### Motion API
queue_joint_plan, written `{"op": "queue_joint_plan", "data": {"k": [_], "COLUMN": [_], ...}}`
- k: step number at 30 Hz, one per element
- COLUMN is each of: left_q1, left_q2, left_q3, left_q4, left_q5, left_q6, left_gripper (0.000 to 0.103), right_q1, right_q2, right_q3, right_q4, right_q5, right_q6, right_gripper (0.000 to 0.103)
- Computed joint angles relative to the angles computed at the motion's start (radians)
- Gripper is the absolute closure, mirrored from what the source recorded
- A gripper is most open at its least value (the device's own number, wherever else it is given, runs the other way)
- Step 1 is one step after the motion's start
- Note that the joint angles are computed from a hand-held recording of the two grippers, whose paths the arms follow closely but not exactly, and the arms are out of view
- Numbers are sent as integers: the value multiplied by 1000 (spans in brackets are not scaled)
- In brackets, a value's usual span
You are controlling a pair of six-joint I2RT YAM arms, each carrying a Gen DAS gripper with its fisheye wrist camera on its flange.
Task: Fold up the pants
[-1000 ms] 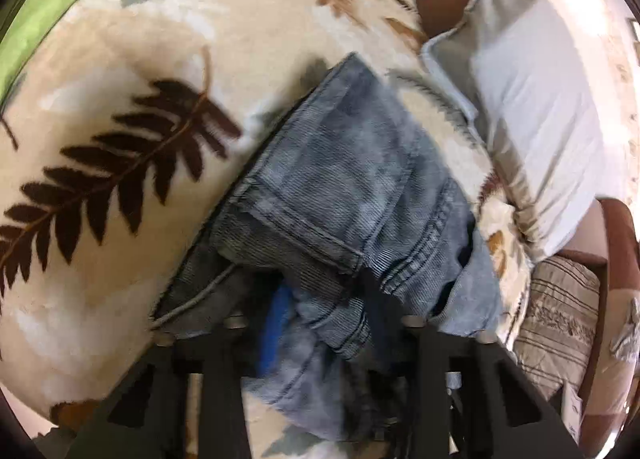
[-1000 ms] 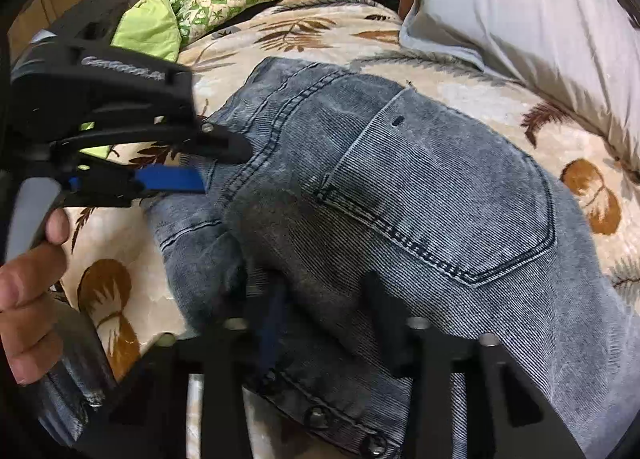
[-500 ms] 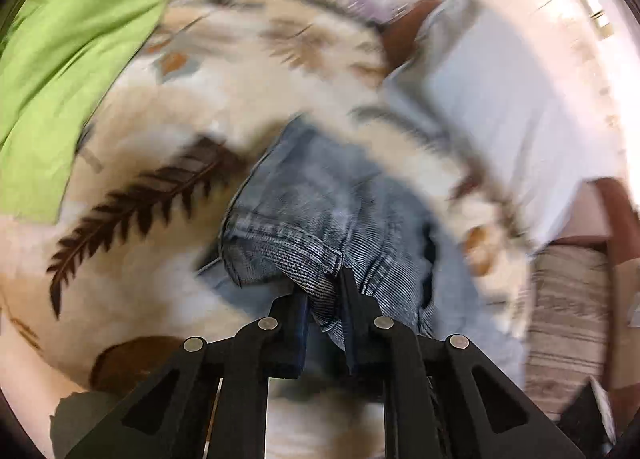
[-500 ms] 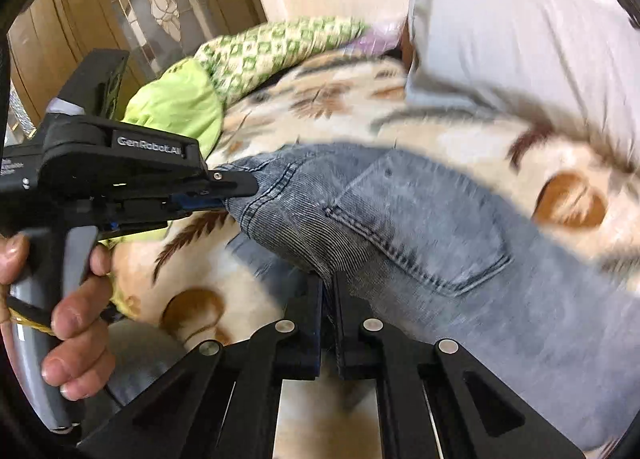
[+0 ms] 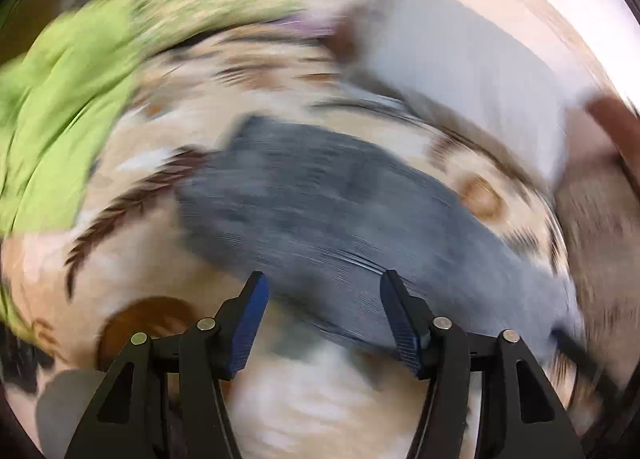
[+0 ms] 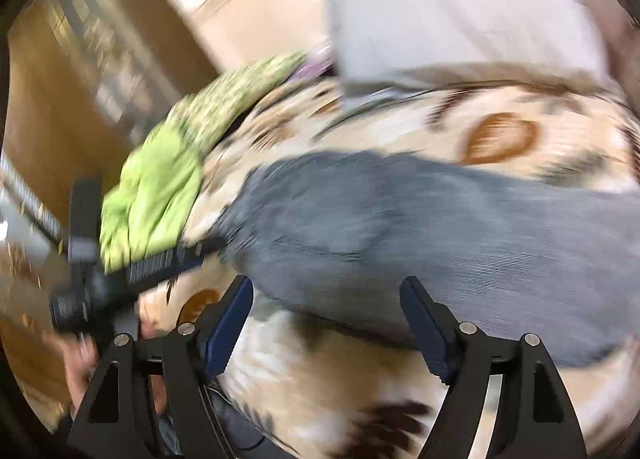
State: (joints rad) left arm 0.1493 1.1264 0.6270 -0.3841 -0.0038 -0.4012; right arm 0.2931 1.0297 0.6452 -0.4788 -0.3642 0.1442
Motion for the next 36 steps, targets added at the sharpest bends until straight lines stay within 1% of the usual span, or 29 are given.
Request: {"op": "queue_joint_plan", "data": {"k": [1,2,3,5,6,7,8,10,13,15,17,19,20,22,24,25,26,27,28,29,30,32,33,35,36], "left_q1": [-116,-227,-321,-476,-543,-604,-654,-723,-762,-782,-785,-784,-790,-794,-807,-814,-822,-824,-820,-814,-810,-787,-769,-696,-674], "left_q2": [-4,8,24,43,68,114,176,303,470,586,672,738,775,855,963,1024,1087,1105,1105,1105,1111,1119,1107,1083,1072], "left_q3": [14,50,90,145,180,219,264,355,473,560,621,669,702,764,869,922,978,991,985,984,990,982,969,920,904], "left_q4": [-13,-52,-88,-104,-108,-107,-105,-96,-70,-60,-57,-54,-56,-59,-94,-103,-116,-111,-81,-66,-66,-37,-33,18,38], "left_q5": [-64,-108,-126,-151,-161,-174,-187,-180,-138,-141,-122,-86,-69,-77,-115,-142,-181,-185,-170,-154,-146,-108,-71,82,131], "left_q6": [-9,-18,-42,-88,-86,-78,-67,-49,20,89,143,173,194,258,320,336,354,356,339,316,295,245,208,110,76], "left_gripper": [40,40,40,39,37,35,35,35,35,35,38,39,39,39,41,48,50,50,54,61,66,82,86,90,90], "right_q1": [-109,-193,-291,-489,-609,-682,-748,-846,-978,-1061,-1094,-1104,-1101,-1104,-1120,-1126,-1131,-1130,-1131,-1131,-1129,-1127,-1124,-1117,-1112], "right_q2": [-10,7,12,52,109,165,225,351,485,583,658,728,740,764,821,847,884,911,946,974,998,1019,1025,1038,1048], "right_q3": [15,43,67,118,167,210,259,364,424,466,516,572,582,601,648,668,696,718,744,766,785,801,803,811,818], "right_q4": [-35,-61,-92,-133,-172,-202,-233,-280,-270,-298,-322,-371,-373,-368,-410,-423,-444,-457,-479,-502,-525,-553,-568,-590,-605], "right_q5": [-44,-53,-55,-131,-193,-230,-255,-252,-298,-322,-321,-369,-366,-345,-361,-361,-357,-357,-365,-376,-389,-407,-413,-410,-408], "right_q6": [-51,-95,-137,-208,-259,-304,-347,-416,-465,-495,-505,-510,-511,-487,-478,-465,-450,-441,-436,-439,-446,-467,-478,-481,-479], "right_gripper": [26,26,26,25,25,25,25,26,26,27,32,37,38,37,37,37,37,37,37,37,37,37,37,37,37]}}
